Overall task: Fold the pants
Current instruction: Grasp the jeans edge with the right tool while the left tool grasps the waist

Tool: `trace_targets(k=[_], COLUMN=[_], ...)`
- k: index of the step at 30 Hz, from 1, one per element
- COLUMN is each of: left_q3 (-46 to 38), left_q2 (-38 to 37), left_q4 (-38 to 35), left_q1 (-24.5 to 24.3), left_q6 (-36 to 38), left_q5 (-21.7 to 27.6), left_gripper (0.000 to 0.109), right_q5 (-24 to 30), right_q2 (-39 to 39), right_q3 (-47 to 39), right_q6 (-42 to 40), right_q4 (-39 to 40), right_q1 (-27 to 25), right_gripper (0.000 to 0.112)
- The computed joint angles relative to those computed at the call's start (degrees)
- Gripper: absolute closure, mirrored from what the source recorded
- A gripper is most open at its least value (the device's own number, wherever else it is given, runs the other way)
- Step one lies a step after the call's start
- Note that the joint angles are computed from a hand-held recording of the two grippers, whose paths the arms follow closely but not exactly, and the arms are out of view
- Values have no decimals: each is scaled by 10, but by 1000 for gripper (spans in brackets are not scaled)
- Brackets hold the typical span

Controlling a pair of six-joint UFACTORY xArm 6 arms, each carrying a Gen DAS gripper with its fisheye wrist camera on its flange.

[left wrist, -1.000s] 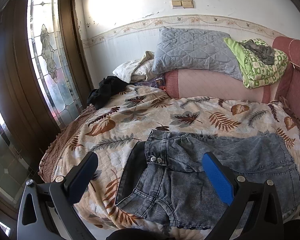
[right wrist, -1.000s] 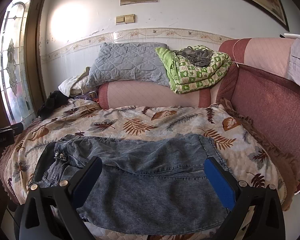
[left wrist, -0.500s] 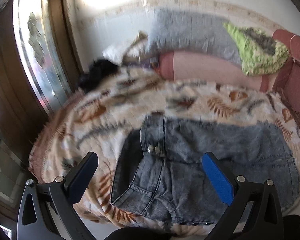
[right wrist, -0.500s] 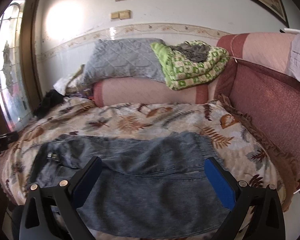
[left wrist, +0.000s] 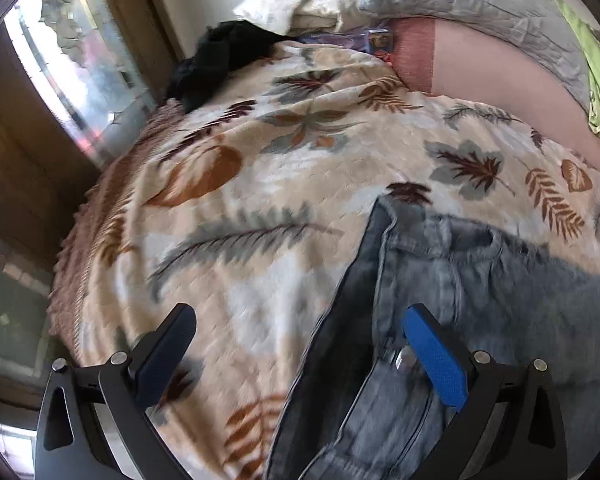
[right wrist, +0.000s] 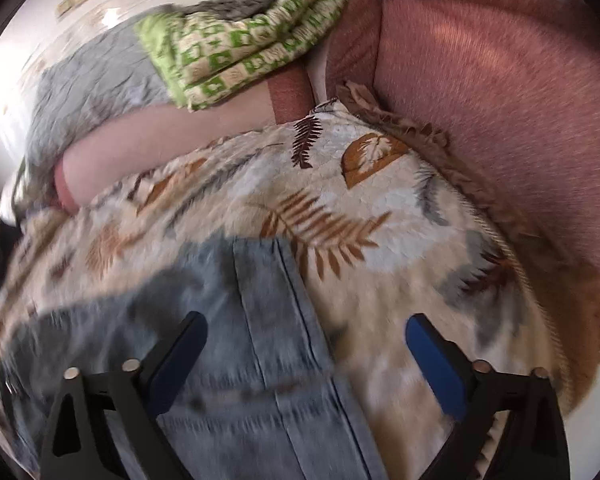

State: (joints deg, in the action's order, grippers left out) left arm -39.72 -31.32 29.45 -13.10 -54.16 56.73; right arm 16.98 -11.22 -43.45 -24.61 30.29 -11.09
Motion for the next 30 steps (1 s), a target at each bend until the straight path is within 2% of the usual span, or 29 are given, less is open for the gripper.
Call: trace_targets(k=[5, 7, 9, 10, 12, 13, 14, 17, 19, 21, 23, 25, 28, 30], left_q3=[-40, -52, -61, -63, -65, -67, -73, -90, -103, -112, -124, -134, -148, -171], left_q2=[76, 96, 111, 115, 123, 127, 137, 163, 179, 192, 209, 223, 243, 272], left_q4=[-51, -54, -61, -71, -101, -113, -128, -152, -166, -175, -177, -190, -195, -201], left_q1=[54, 69, 84, 93, 114, 122, 131, 147, 150, 150, 144, 137, 125, 120], left_q6=[69, 83, 106, 119, 149, 161, 179, 196, 202, 207, 200, 205, 209, 205], left_q5=[-37, -41, -50, -56, -73, -77, -81, -79, -77, -81, -79, -85, -100, -102], left_gripper=[6, 10, 26, 29, 47, 50, 50, 50, 50, 48, 46, 46, 44, 43], right_q5=[63, 76, 91, 92, 97, 101, 104, 119, 132, 142, 110, 101, 95, 84], right_q2=[137, 165, 203, 222, 251, 265, 282, 309, 332, 344, 338, 333, 332, 329], right_q3=[-138, -166, -206, -225, -254, -268, -284, -309, -327, -334, -315, -306, -301, -293], right_q6=[-7, -3, 8, 25, 56, 70, 99, 100, 134, 146, 161, 158, 161, 164], right_q4=[59, 61, 48, 31, -1, -14, -40, -37, -81, -103, -148, -156, -169, -180], right_q1=[-2, 5, 14, 18, 21, 21, 21, 19, 24, 31, 44, 52, 57, 60], right_gripper=[28, 29, 30, 30, 30, 30, 30, 30, 33, 44, 55, 68, 77, 78])
